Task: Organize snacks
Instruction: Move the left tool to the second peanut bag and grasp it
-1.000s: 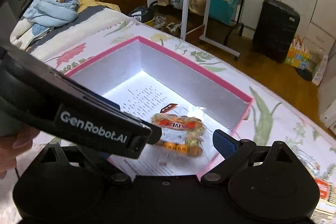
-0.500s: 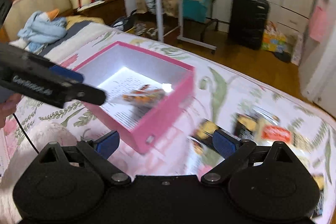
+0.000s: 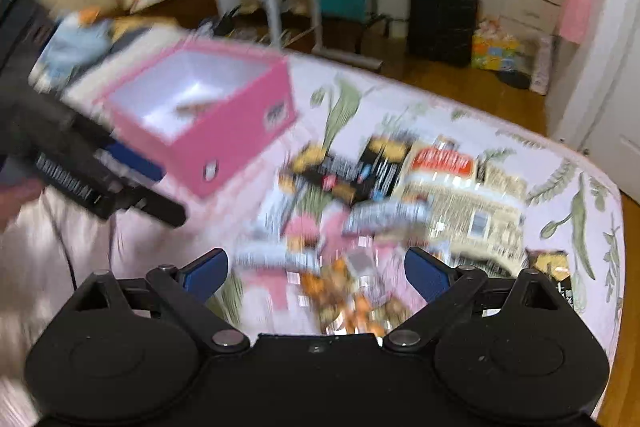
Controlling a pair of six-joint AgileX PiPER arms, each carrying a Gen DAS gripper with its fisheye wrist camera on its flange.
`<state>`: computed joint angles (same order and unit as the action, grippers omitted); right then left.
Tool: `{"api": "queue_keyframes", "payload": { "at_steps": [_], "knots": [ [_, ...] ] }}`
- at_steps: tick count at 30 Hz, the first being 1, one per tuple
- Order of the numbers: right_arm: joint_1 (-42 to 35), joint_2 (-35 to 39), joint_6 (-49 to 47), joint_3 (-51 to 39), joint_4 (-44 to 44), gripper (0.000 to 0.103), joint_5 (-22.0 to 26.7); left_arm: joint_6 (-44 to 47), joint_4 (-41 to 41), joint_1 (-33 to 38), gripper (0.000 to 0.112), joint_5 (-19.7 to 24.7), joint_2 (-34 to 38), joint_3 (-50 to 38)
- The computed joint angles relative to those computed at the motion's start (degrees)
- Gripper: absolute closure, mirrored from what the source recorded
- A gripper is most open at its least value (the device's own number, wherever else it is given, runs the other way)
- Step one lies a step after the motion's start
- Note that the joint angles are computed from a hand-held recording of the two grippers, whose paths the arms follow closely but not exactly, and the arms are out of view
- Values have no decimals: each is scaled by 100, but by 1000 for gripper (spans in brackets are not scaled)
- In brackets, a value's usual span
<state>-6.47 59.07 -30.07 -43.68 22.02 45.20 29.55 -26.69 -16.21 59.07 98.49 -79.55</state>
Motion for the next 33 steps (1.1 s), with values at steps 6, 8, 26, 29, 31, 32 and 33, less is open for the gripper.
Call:
{"api": "queue_keyframes", "payload": {
  "at_steps": [6,8,26,29,31,32,33],
  "knots": [
    [-18,406,-1399,703,30,6,-594,-868,49,-966,44,-1024,432,359],
    [-79,648,-2003,836,249,6,-820,-1045,21,-1195,44,-1166,644,364],
    [-935,2112,-3988,1154,1860,10,-1542,-2326,-188,-1781,40,-1943,1110,677],
    [-838,1915,-3386,1333,1740,12,-1673,-2322,-401,-1744,40,-2096,1077,794],
    [-790,1818,-2951,1397,1682,13,-1677,-2133,-670,-1668,40,-2160,1031,905],
    [-803,1806,-2759,1384,1680,14,-1612,-2008,-823,-1620,40,-2158,1001,958],
    [-846,1815,-2601,1359,1745,14,-1501,-1912,-936,-1586,40,-2148,984,991]
  ]
}}
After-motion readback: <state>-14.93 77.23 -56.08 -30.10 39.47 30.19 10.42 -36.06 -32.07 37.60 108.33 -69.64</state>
